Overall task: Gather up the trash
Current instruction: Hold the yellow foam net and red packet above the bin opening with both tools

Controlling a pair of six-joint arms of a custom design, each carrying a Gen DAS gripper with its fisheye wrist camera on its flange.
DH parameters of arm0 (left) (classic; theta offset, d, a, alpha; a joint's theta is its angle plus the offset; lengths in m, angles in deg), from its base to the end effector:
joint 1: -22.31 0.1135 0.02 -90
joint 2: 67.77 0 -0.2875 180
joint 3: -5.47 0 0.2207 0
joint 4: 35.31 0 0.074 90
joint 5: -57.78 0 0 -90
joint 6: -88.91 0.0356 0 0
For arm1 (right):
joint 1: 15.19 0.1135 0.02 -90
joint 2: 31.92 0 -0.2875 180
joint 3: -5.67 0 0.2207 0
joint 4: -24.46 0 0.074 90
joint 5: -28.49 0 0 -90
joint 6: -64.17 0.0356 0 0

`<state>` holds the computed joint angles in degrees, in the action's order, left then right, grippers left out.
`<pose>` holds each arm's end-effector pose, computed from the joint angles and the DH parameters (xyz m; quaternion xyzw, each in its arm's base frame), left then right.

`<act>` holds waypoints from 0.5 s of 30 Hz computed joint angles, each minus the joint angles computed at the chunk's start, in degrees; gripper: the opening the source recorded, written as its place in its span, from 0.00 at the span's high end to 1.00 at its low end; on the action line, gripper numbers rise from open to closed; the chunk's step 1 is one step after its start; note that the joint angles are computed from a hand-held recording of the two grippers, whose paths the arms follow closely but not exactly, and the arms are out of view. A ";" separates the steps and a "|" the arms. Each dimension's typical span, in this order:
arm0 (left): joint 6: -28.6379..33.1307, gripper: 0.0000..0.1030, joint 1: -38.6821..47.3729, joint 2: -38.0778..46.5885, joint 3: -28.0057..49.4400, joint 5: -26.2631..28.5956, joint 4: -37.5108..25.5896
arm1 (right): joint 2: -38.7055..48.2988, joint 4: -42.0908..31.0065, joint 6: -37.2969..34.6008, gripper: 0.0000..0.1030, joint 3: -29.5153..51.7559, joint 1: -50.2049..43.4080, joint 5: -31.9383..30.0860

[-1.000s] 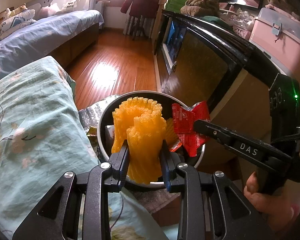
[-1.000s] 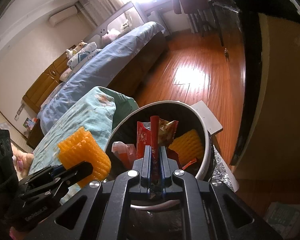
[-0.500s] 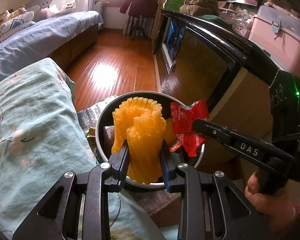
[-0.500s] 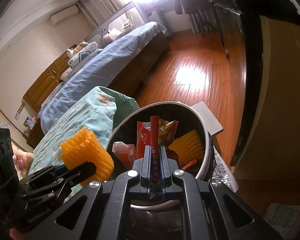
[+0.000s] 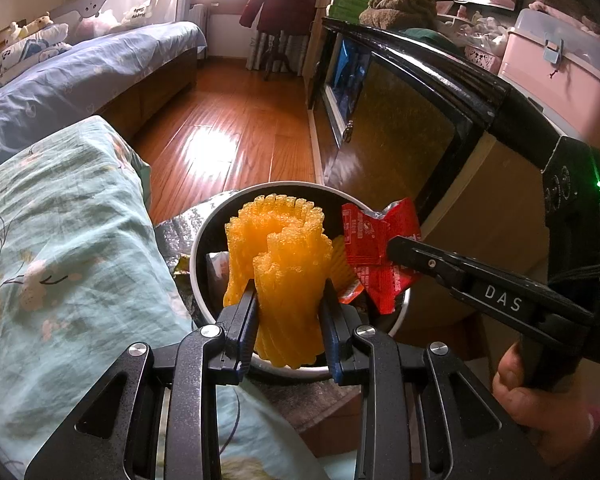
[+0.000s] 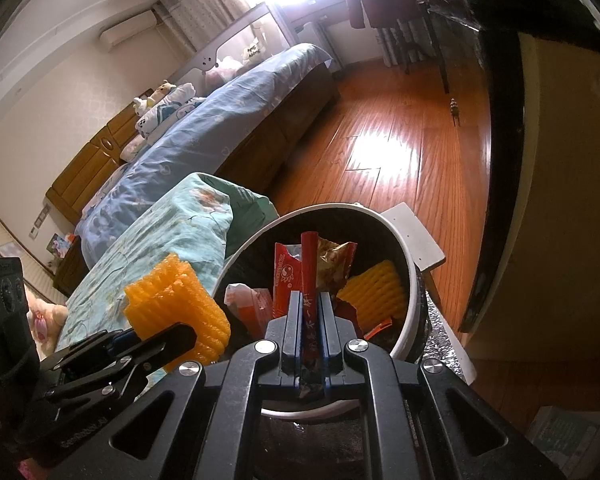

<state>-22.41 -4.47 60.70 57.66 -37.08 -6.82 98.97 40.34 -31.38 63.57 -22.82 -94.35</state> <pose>0.2913 -0.1436 0.0431 0.0291 0.9318 -0.1105 0.3446 0.3288 -0.0246 0.0325 -0.0633 0.9213 0.2382 0.3009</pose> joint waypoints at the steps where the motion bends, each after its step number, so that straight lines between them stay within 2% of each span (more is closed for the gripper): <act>1: 0.05 0.75 0.02 0.04 0.03 -0.03 0.00 | -0.02 0.01 -0.05 0.93 -0.01 0.00 0.04; 15: -0.06 0.75 -0.14 0.44 0.50 -0.26 -0.36 | -0.15 -0.20 0.06 0.92 -0.03 0.00 0.07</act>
<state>-22.47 -4.61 61.14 58.16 -37.34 -7.18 98.82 40.13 -31.32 63.55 -22.82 -94.27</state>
